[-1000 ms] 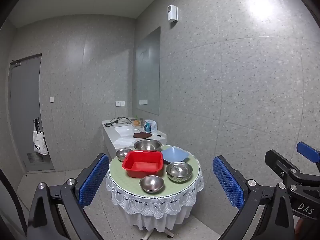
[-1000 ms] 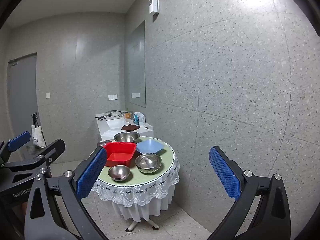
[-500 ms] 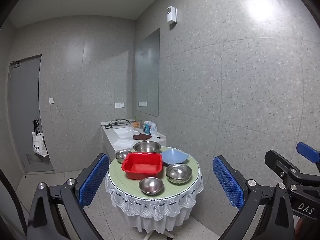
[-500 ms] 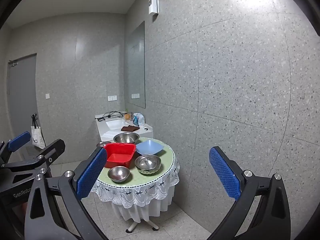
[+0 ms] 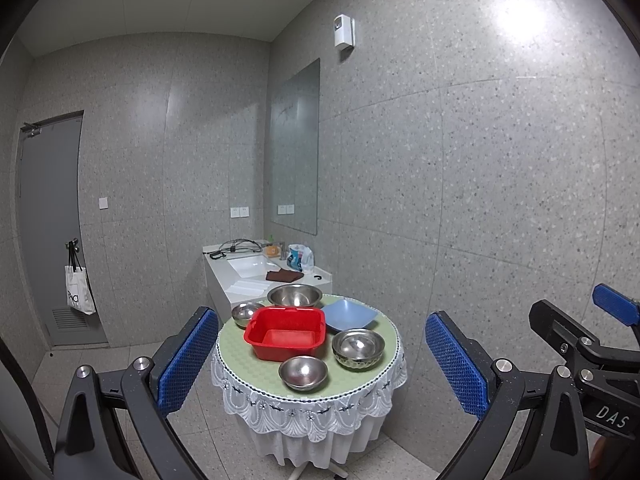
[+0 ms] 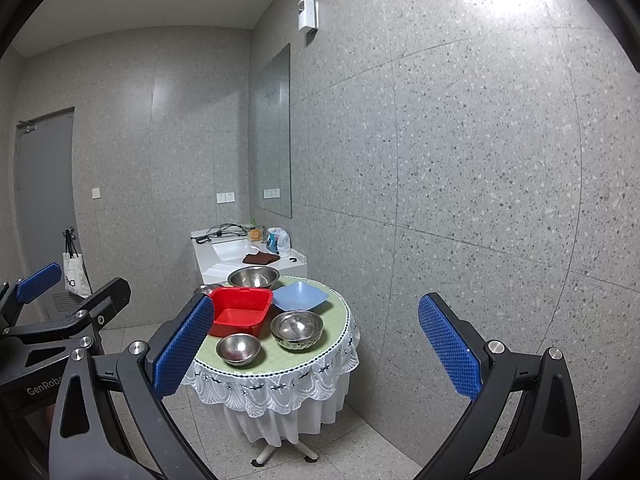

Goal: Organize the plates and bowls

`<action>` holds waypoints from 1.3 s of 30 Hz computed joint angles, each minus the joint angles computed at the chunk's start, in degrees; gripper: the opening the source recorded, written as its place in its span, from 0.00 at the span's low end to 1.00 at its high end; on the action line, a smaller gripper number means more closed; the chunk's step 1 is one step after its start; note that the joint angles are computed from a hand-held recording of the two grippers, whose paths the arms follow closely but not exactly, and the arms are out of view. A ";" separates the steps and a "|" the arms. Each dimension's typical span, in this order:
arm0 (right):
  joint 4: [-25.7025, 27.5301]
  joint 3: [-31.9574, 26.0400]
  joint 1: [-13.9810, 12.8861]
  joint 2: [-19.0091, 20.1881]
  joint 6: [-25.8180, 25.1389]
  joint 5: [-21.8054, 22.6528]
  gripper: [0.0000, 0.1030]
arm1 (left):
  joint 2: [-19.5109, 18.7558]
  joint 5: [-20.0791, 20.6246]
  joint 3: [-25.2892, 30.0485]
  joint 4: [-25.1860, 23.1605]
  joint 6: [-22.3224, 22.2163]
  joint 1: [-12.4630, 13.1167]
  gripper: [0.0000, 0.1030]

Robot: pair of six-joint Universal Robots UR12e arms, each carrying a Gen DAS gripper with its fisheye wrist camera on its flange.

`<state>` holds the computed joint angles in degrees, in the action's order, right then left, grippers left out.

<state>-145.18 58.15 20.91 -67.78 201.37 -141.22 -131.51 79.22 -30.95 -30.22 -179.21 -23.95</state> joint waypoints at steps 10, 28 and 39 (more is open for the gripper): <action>-0.23 -0.11 0.08 0.11 -0.28 -0.16 1.00 | 0.14 -0.18 -0.21 0.07 -0.09 0.05 0.99; -0.74 -0.18 0.22 0.27 -0.55 -0.12 1.00 | 0.15 -0.05 0.00 0.01 -0.13 0.08 0.99; -0.47 -0.86 -0.05 0.80 -0.44 0.40 1.00 | -0.84 -0.14 1.58 -0.77 -0.08 0.26 0.99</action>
<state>-145.65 57.29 20.87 -66.98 200.93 -140.82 -132.35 79.08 -29.37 -30.99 -179.30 -23.70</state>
